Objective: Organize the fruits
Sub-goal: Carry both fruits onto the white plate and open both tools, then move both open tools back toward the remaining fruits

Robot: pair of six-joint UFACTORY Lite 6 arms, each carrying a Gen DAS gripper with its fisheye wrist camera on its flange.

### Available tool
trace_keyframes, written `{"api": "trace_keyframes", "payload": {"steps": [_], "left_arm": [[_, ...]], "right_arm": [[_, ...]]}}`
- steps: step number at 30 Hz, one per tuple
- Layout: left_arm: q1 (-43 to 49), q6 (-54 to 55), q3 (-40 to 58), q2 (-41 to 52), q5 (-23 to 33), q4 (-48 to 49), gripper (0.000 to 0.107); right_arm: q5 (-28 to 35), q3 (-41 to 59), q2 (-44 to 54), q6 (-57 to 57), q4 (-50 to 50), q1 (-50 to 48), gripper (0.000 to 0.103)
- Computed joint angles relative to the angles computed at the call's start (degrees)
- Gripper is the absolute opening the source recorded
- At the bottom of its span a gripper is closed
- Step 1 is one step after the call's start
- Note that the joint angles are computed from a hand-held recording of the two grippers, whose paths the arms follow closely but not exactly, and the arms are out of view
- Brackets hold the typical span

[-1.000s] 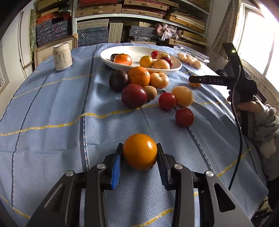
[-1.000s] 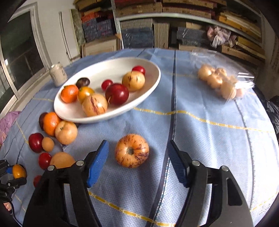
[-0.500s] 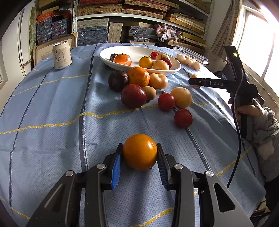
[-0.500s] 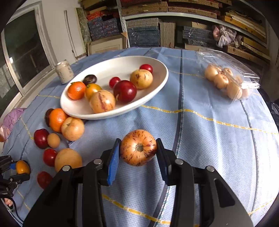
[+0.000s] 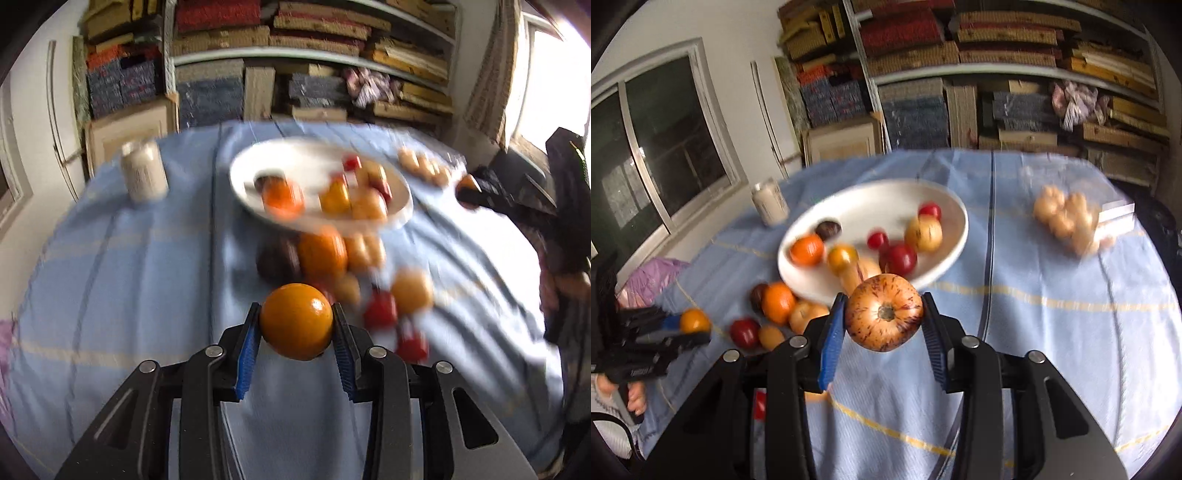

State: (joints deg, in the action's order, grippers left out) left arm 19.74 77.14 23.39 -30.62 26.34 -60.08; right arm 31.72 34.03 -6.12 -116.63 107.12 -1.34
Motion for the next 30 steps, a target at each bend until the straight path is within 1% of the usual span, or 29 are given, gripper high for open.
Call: {"api": "trace_keyframes", "payload": {"steps": [2,4,5,7,8,10,11,13,14,15,17,19,20,21,23,24,26,28,29,30], "left_arm": [[-2.83,-2.87,7.28,6.44,-2.50,-0.25,0.037],[-6.96,-8.50,16.60,14.78,-6.54,1.96,0.037],[-7.93,-10.45,19.95,17.87,-7.30,3.04,0.037],[-10.54,-18.23,29.39,26.99,-9.37,8.56,0.037],[-11.85,-23.15,34.94,32.42,-10.18,12.60,0.037],[-13.21,-30.01,42.28,39.71,-11.23,18.50,0.037],[-13.83,-35.22,48.12,45.34,-11.03,23.03,0.037],[-14.09,-41.84,57.49,54.12,-9.61,28.64,0.037],[-14.02,-43.43,60.50,56.90,-9.00,30.07,0.037],[-14.14,-47.11,65.89,61.68,-7.79,33.33,0.037],[-14.42,-52.82,75.62,70.02,-5.00,38.73,0.037],[-14.45,-55.84,82.47,75.85,-2.77,41.68,0.037],[-14.51,-57.51,85.74,78.45,-1.38,43.15,0.037],[-14.43,-58.35,88.97,80.81,0.34,43.77,0.037],[-14.02,-57.66,91.50,82.86,2.14,42.57,0.038],[-13.87,-56.76,90.51,82.33,1.65,41.67,0.039],[-13.73,-56.08,85.30,78.45,-1.09,41.49,0.039],[-13.54,-55.25,81.21,74.64,-2.51,40.83,0.039],[-13.28,-54.39,78.31,71.86,-3.24,40.03,0.039],[-12.84,-52.91,74.11,67.74,-4.19,38.71,0.039]], "right_arm": [[-1.82,4.37,1.14,2.16,-0.05,1.69,0.039],[-2.62,8.94,4.16,4.63,-0.61,3.33,0.039],[-3.88,12.65,7.39,5.54,-0.44,5.00,0.039],[-7.41,20.33,14.74,6.51,-0.56,8.41,0.039],[-8.91,24.57,18.73,8.67,-2.54,9.75,0.039],[-11.50,32.79,26.54,13.20,-6.53,11.93,0.039],[-12.86,37.18,30.43,16.87,-10.04,12.93,0.039],[-15.05,47.47,39.06,28.45,-21.55,14.58,0.039],[-15.48,51.60,42.39,34.33,-27.54,15.06,0.039],[-15.86,56.88,46.67,40.22,-33.54,15.53,0.039],[-15.58,64.80,52.82,51.82,-45.53,16.09,0.039],[-14.13,71.42,57.73,62.90,-57.09,16.34,0.039],[-13.28,73.94,59.61,66.34,-60.83,16.45,0.039],[-12.88,75.61,61.10,67.48,-62.17,16.49,0.039],[-13.78,74.45,60.61,64.06,-58.46,16.24,0.040],[-14.16,72.35,59.30,60.51,-54.59,15.99,0.040],[-14.65,67.66,55.89,51.33,-44.60,15.43,0.040],[-14.18,59.59,48.84,39.77,-32.67,14.65,0.040],[-13.74,56.16,45.74,35.32,-28.36,14.19,0.041],[-13.15,50.74,40.67,29.32,-22.40,13.68,0.043]]}}
